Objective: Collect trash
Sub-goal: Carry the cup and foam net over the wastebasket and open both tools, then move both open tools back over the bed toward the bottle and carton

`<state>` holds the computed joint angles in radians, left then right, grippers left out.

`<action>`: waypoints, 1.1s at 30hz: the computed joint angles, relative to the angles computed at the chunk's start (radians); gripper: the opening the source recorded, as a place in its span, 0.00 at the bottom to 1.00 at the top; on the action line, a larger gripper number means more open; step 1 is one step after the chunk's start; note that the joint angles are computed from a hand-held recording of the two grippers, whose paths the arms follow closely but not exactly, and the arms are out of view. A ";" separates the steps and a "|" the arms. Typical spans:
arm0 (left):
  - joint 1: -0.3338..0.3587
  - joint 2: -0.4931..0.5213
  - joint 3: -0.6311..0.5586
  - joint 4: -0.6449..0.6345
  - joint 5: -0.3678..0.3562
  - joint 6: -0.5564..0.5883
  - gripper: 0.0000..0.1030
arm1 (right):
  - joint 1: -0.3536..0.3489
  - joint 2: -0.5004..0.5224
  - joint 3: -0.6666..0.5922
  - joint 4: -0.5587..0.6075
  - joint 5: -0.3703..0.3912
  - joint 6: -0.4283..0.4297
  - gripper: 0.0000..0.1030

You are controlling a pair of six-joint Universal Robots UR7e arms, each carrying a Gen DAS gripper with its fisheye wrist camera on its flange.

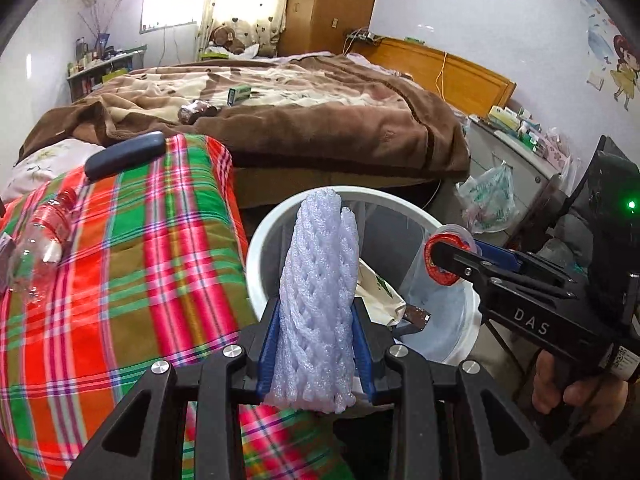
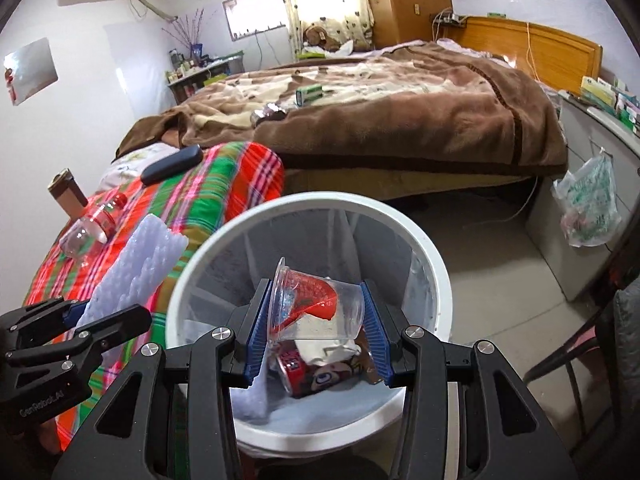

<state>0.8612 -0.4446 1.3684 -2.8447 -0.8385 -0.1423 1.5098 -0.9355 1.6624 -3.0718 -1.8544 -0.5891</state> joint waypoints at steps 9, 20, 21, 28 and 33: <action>0.018 0.054 -0.077 0.051 0.001 -0.016 0.35 | -0.015 0.013 -0.029 0.036 -0.037 -0.015 0.44; 0.019 0.046 -0.065 0.036 0.006 -0.013 0.51 | -0.021 0.003 -0.023 0.038 -0.034 0.044 0.56; 0.018 0.044 -0.062 0.033 0.007 -0.013 0.51 | -0.021 -0.002 -0.017 0.034 -0.028 0.046 0.56; 0.007 0.015 -0.015 -0.002 0.021 -0.023 0.51 | -0.011 -0.004 -0.006 0.003 -0.011 0.042 0.56; -0.005 -0.013 0.030 -0.035 0.058 -0.026 0.51 | -0.001 -0.007 0.005 -0.012 -0.005 0.039 0.56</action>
